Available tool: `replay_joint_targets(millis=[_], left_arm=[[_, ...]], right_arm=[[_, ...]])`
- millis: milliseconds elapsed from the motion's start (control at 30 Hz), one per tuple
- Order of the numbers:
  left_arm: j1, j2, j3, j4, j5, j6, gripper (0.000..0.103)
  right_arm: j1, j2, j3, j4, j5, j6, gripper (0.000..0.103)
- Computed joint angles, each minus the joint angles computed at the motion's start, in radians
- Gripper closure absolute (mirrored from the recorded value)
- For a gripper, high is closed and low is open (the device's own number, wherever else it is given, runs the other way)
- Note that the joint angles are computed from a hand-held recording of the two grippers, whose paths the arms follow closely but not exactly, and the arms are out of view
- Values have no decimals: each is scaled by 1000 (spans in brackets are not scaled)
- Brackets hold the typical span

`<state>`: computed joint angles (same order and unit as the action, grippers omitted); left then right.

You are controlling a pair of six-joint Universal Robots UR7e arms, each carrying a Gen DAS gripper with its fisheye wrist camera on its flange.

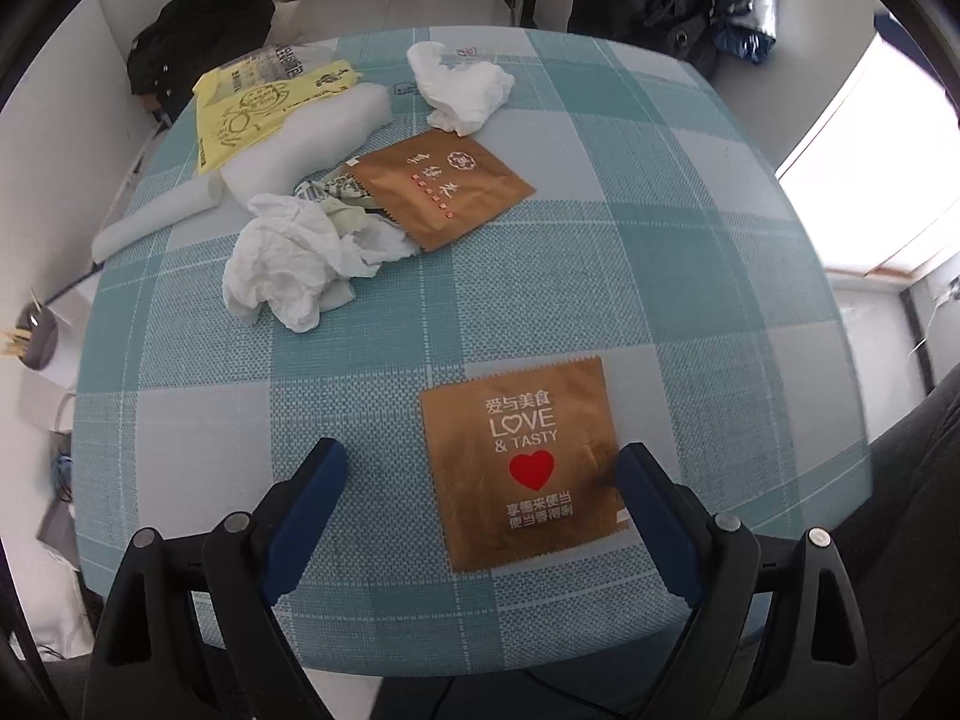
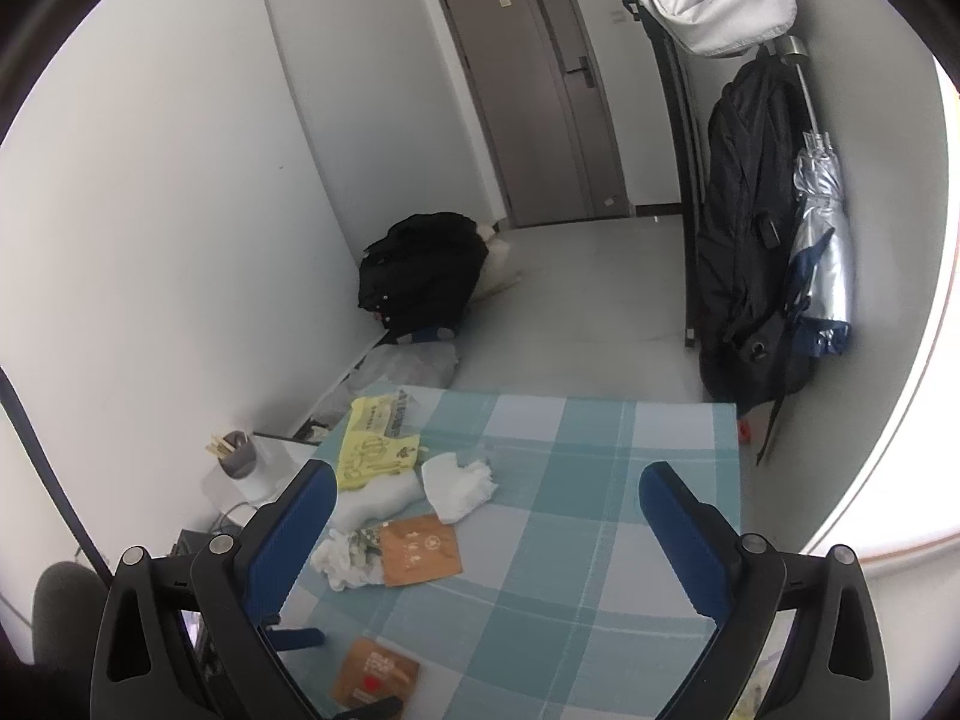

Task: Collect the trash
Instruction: 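Lower the left tool onto the brown LOVE sachet and close it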

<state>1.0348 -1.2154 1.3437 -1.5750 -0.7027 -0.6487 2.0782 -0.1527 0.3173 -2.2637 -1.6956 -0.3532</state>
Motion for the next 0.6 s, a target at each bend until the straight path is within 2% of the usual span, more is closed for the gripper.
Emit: replay_joint_targets(millis=[233, 333, 400, 600], left_arm=[[-15, 3, -2, 44, 14, -22, 15], [-18, 4, -12, 59, 2, -21, 24], [-22, 5, -20, 69, -1, -24, 41], [-22, 4, -43, 96, -17, -41, 56]], right_arm=[[-5, -28, 43, -32, -6, 18, 1], [-6, -39, 63, -49, -5, 16, 1], [-6, -47, 77, -54, -3, 15, 1], [-6, -67, 116, -78, -7, 14, 1]])
